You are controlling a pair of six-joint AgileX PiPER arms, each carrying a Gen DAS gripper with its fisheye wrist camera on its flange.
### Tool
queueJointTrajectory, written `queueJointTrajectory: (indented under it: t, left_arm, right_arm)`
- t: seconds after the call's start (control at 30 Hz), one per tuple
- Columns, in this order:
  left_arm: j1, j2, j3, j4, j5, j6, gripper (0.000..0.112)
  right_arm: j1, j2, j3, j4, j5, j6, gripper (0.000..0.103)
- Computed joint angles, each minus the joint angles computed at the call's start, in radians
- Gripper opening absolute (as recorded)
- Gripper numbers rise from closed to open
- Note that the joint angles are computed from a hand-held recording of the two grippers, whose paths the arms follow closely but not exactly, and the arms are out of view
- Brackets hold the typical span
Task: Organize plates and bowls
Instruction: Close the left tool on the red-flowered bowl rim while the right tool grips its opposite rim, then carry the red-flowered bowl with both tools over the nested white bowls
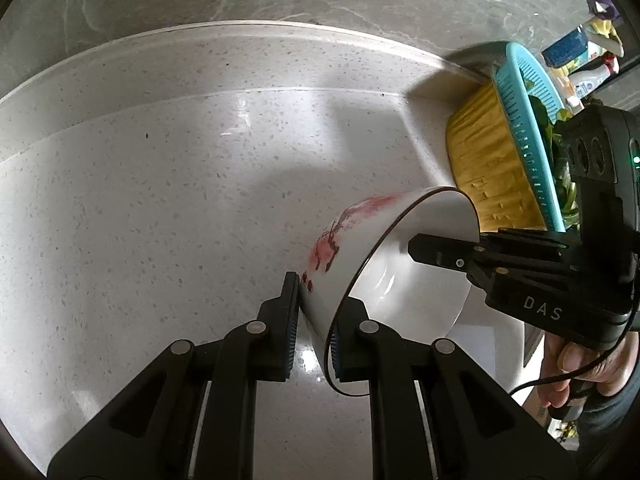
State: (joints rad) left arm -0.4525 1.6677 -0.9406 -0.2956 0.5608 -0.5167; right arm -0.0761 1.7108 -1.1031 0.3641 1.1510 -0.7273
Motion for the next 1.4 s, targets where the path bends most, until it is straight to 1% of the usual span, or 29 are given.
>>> queueJointTrajectory:
  t: [0.17, 0.3, 0.33, 0.43, 0.53, 0.63, 0.73, 0.83, 0.93, 1.03, 1.1, 1.17, 1.23, 1.33, 1.4]
  left_arm:
    - [-0.007, 0.02, 0.012, -0.014, -0.025, -0.001, 0.011]
    - [-0.026, 0.035, 0.004, 0.053, -0.027, -0.059, 0.011]
    - [-0.024, 0.036, 0.005, 0.052, -0.029, -0.059, 0.011]
    - [-0.014, 0.039, 0.013, 0.024, -0.038, -0.044, 0.011]
    - [-0.012, 0.052, 0.02, -0.006, -0.039, -0.025, 0.012]
    - [-0.029, 0.056, 0.025, 0.009, -0.04, -0.052, 0.012]
    - [-0.047, 0.056, 0.016, 0.051, -0.025, -0.091, 0.013]
    - [-0.048, 0.056, 0.026, 0.037, -0.044, -0.086, 0.013]
    - [-0.05, 0.058, 0.039, 0.025, -0.07, -0.077, 0.013]
    - [-0.07, 0.061, 0.019, 0.092, -0.043, -0.133, 0.013]
    - [-0.086, 0.071, -0.003, 0.125, -0.023, -0.166, 0.013]
    - [-0.086, 0.078, -0.009, 0.114, -0.02, -0.163, 0.012]
    - [-0.083, 0.08, -0.012, 0.076, -0.015, -0.14, 0.012]
    - [-0.091, 0.081, -0.025, 0.068, 0.005, -0.137, 0.011]
    - [-0.088, 0.075, -0.02, 0.023, 0.007, -0.107, 0.011]
  right_arm:
    - [-0.003, -0.003, 0.019, -0.018, -0.023, -0.003, 0.009]
    - [-0.011, 0.001, 0.027, -0.016, -0.027, -0.017, 0.008]
    - [-0.007, 0.001, 0.03, -0.018, -0.03, -0.015, 0.008]
    - [-0.012, 0.005, 0.026, -0.021, -0.022, -0.017, 0.009]
    - [-0.001, 0.01, 0.029, -0.03, -0.016, -0.01, 0.013]
    - [0.008, 0.006, 0.041, -0.034, -0.028, -0.006, 0.015]
    - [0.023, 0.007, 0.043, -0.046, -0.031, 0.007, 0.015]
    - [0.032, 0.019, 0.044, -0.064, -0.024, 0.038, 0.015]
    - [0.045, 0.017, 0.06, -0.056, -0.044, 0.043, 0.015]
    - [0.045, 0.016, 0.064, -0.066, -0.042, 0.046, 0.015]
    - [0.053, 0.003, 0.082, -0.072, -0.061, 0.044, 0.014]
    - [0.063, -0.008, 0.094, -0.081, -0.076, 0.051, 0.013]
    - [0.067, -0.007, 0.088, -0.083, -0.07, 0.067, 0.012]
    - [0.066, -0.01, 0.09, -0.089, -0.073, 0.076, 0.01]
    - [0.053, -0.005, 0.078, -0.09, -0.06, 0.074, 0.01]
